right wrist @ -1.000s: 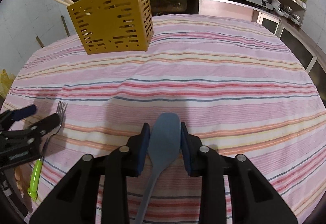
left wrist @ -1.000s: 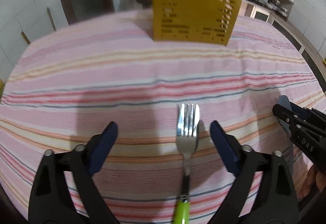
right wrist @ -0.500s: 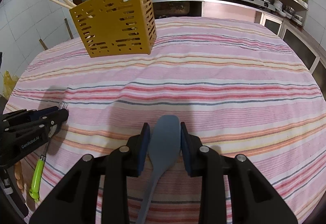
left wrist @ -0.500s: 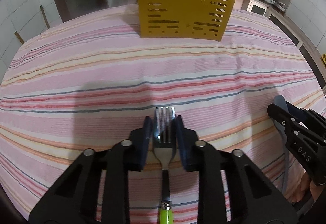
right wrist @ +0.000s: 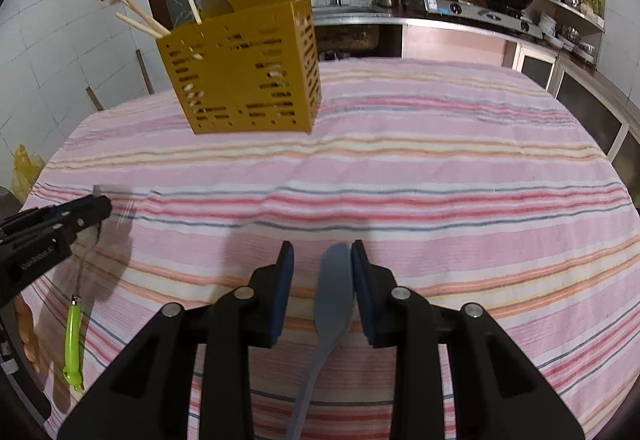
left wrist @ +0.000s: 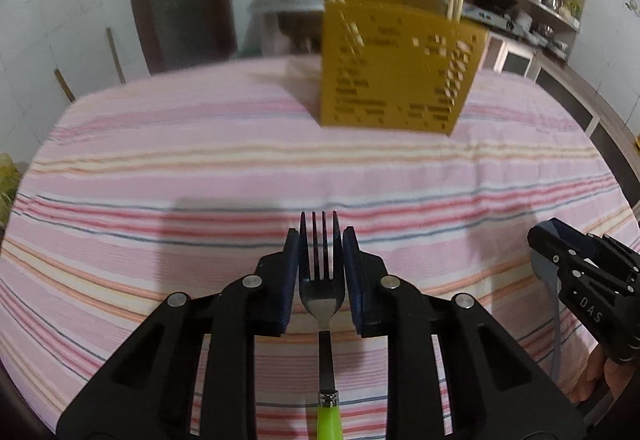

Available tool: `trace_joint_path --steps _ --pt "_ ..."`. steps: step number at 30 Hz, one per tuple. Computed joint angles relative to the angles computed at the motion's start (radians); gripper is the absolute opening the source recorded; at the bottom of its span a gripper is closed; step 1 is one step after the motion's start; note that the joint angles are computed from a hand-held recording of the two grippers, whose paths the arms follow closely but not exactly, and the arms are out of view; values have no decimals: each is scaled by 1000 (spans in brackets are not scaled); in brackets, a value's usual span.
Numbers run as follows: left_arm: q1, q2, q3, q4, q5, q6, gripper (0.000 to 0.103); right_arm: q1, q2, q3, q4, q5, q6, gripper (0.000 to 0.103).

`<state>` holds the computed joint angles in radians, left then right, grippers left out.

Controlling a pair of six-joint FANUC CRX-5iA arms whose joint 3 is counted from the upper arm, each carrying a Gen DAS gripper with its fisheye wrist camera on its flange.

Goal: Organize utensils
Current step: 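Lift the fork and spatula upright and carry both over the yellow caddy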

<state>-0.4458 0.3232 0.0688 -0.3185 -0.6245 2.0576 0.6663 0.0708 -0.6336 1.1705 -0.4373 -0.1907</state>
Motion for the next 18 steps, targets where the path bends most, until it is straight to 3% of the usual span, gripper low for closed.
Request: trace_joint_path --steps 1,5,11,12,14,18 --pt "1 -11 -7 -12 7 12 21 -3 -3 -4 25 1 -21 17" --pt "-6 -59 -31 -94 31 89 21 -13 -9 -8 95 1 -71 17" --pt "7 -82 -52 -101 42 94 21 -10 19 27 16 -2 9 18" --pt "15 -78 -53 -86 41 82 21 -5 29 43 -11 -24 33 21" --pt "26 -66 -50 -60 39 62 21 1 41 66 -48 -68 55 55" --pt "44 -38 -40 -13 34 26 21 -2 34 76 -82 -109 43 59"
